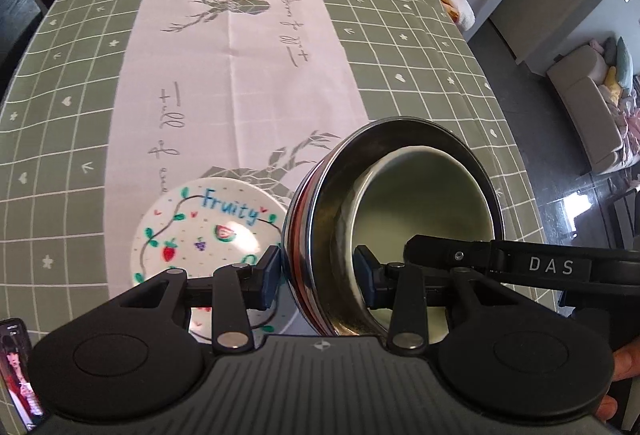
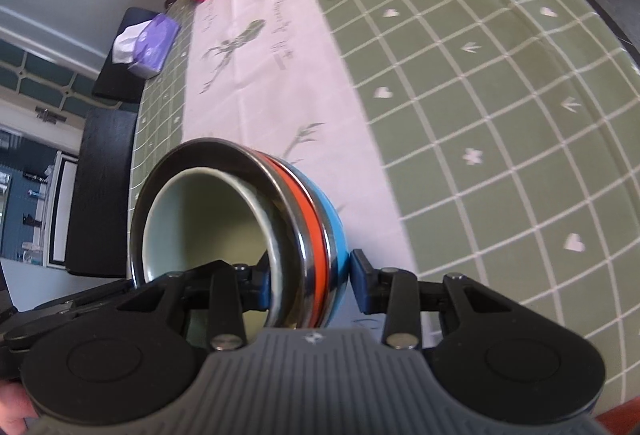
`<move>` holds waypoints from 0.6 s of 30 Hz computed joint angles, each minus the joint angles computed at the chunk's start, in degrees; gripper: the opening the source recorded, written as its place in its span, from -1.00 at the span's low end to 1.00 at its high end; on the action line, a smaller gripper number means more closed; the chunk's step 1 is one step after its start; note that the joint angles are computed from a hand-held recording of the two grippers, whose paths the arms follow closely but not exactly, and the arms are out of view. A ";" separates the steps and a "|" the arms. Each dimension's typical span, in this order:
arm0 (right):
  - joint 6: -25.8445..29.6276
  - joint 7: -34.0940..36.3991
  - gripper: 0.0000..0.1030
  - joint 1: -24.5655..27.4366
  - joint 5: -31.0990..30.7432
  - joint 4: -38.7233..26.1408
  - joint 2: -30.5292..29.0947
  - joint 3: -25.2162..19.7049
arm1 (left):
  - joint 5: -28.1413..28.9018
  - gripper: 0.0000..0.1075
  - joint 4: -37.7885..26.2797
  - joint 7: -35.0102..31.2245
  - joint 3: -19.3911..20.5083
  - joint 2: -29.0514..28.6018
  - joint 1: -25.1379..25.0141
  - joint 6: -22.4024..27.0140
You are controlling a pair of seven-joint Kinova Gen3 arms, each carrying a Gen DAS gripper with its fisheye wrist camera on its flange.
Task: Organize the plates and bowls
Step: 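Lower the bowl stack onto the Fruity plate with the right gripper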
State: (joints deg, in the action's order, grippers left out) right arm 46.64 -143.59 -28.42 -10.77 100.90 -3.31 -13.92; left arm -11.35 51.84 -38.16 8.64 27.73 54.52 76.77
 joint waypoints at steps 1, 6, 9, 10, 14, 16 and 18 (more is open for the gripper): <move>-0.11 -0.16 -0.29 -0.36 0.21 -0.93 0.86 -0.38 | -0.06 -0.17 1.08 0.22 -0.24 -0.87 -0.26 -0.05; 0.62 -0.58 -0.29 -3.02 1.28 -6.16 5.92 -1.18 | 0.77 -0.18 7.75 1.62 0.15 -5.13 -3.39 -1.77; 1.73 -0.13 -0.29 -4.55 1.25 -8.93 8.68 -1.07 | 1.70 -0.17 11.20 2.11 0.93 -6.94 -5.62 -2.90; 2.22 0.01 -0.29 -4.99 1.22 -9.75 9.47 -0.97 | 2.08 -0.17 12.09 2.21 1.20 -7.33 -6.34 -3.30; 4.55 0.40 -0.29 -6.54 1.47 -12.88 12.35 -0.43 | 4.10 -0.17 16.37 2.42 2.22 -9.31 -9.17 -5.51; 5.48 0.24 -0.29 -7.21 1.95 -14.12 13.39 -0.08 | 4.91 -0.17 17.29 2.27 2.66 -9.59 -10.27 -6.07; 6.22 -0.09 -0.30 -7.81 2.46 -15.28 14.39 0.25 | 5.48 -0.17 17.65 2.00 2.94 -9.58 -11.08 -6.15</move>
State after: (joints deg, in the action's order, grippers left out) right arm 52.86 -143.69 -36.23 -8.31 85.62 11.08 -13.67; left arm -5.86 69.49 -36.16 11.58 18.14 43.45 70.62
